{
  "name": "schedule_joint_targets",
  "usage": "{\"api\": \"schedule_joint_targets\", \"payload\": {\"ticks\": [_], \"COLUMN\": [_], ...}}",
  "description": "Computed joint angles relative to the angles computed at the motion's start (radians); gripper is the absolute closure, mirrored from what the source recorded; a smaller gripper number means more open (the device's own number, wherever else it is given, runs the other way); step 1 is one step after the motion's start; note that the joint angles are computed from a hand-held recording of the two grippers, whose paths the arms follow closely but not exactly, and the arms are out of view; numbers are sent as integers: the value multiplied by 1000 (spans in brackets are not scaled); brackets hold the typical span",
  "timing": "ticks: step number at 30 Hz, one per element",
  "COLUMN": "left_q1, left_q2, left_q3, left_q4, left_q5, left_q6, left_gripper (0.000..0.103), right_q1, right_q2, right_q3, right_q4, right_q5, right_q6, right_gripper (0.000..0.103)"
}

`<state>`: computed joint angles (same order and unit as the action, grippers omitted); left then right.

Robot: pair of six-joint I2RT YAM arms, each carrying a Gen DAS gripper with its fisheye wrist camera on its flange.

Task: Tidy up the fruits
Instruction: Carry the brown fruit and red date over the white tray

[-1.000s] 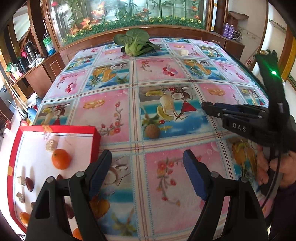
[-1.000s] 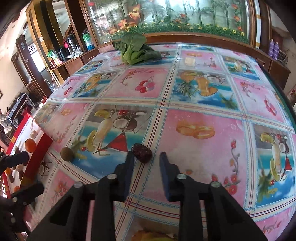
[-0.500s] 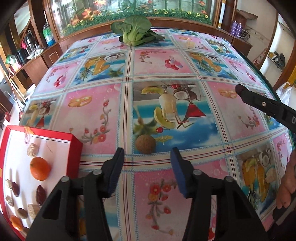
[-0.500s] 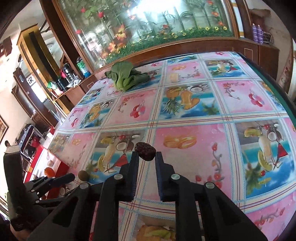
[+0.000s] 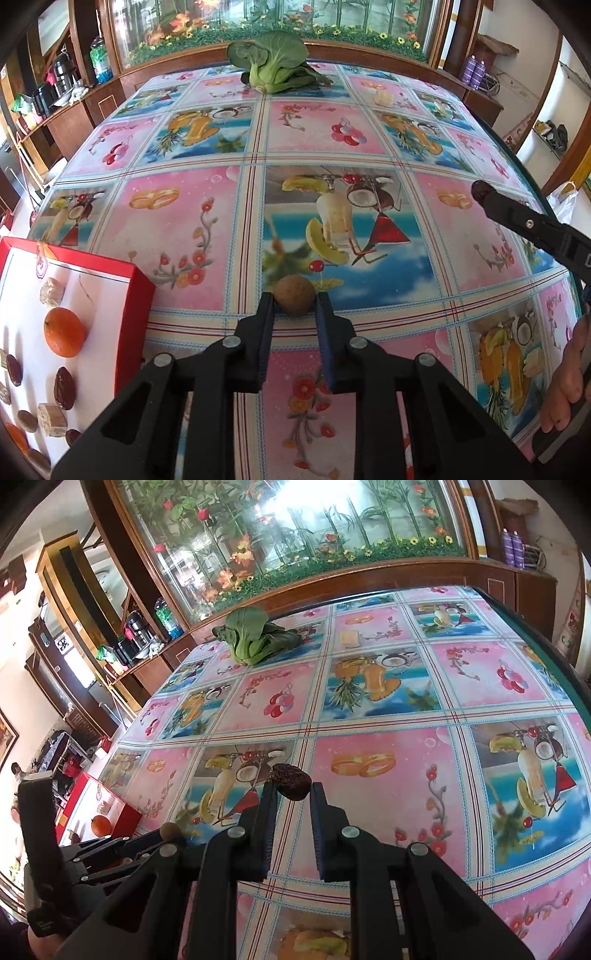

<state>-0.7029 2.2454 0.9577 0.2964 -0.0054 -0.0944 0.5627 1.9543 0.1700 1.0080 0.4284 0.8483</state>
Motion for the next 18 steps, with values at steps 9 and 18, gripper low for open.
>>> {"api": "schedule_joint_targets", "payload": {"ticks": [9, 18], "left_q1": [-46, 68], "left_q2": [-321, -699], "left_q3": [-325, -641], "left_q4": [229, 369], "left_q5": [-110, -174], "left_q6": [49, 142], "left_gripper": [79, 79], "right_q1": [53, 74], "right_q2": [38, 70], "right_q3": [-39, -24], "right_q4": [118, 122], "right_q5": [132, 194], "right_q6": [-4, 30], "right_gripper": [87, 87]}}
